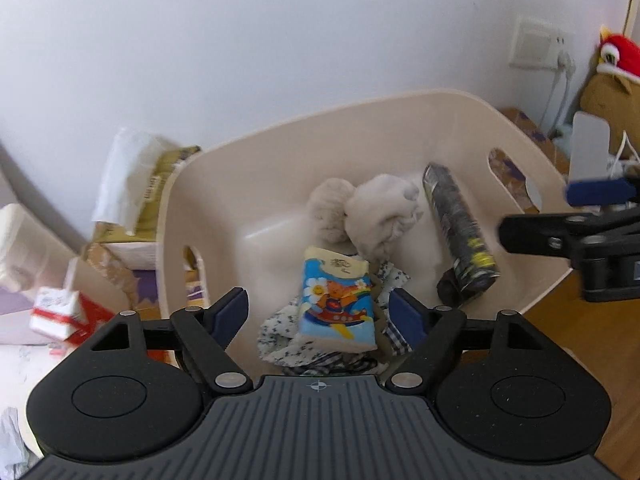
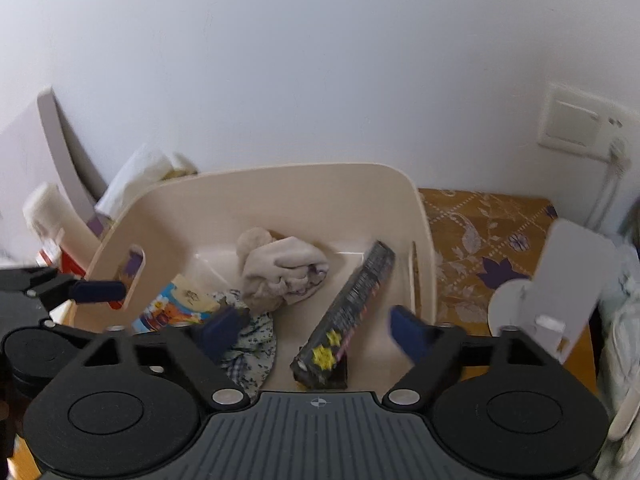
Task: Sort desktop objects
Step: 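Move both tools back over the table toward the remaining items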
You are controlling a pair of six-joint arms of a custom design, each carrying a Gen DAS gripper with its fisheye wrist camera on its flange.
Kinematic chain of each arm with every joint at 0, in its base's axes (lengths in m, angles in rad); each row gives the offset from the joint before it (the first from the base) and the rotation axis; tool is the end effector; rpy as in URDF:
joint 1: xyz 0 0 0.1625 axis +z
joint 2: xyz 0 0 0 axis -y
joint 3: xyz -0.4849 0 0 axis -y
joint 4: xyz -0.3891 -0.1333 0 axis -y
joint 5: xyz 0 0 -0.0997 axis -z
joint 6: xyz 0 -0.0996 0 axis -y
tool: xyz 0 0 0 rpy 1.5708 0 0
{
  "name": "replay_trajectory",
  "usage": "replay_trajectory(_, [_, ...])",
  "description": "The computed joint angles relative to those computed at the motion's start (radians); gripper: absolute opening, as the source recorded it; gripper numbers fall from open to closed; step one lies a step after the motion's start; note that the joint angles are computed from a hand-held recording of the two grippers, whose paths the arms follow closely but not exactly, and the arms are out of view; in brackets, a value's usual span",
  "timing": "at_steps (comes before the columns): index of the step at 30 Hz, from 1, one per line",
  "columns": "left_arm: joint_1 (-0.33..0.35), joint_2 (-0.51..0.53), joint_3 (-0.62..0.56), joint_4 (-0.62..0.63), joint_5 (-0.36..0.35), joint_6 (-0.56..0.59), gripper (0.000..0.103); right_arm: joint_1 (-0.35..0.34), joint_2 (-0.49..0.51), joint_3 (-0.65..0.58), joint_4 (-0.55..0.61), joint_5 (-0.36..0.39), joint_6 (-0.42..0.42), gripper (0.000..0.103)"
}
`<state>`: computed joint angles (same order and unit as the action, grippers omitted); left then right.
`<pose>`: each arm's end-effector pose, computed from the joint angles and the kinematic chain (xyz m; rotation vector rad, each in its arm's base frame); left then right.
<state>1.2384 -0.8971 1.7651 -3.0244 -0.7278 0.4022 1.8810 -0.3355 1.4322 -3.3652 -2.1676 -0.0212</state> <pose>-0.0235 -0.7046 0.2444 0.5147 2.1693 -0.6311 0.3071 -0.7047 -0.0231 0.1352 -2.4877 1.0009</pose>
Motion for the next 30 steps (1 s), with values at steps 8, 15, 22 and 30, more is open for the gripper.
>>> replay_trajectory(8, [-0.028,-0.089,0.121,-0.115,0.033,-0.026,0.084,0.004,-0.070,0.156,-0.064,0.007,0.122,0.103])
replay_trajectory(15, [-0.030,-0.147,0.208,-0.079,0.066,-0.098,0.084,0.006,-0.091,0.245,-0.066,-0.016,0.135,0.103])
replay_trajectory(22, [-0.009,-0.201,0.296,0.028,0.064,-0.257,0.084,0.019,-0.071,0.306,-0.093,-0.065,0.068,0.103])
replay_trajectory(30, [-0.001,-0.254,0.370,0.145,0.016,-0.473,0.084,0.024,-0.051,0.357,-0.095,-0.088,0.035,0.103])
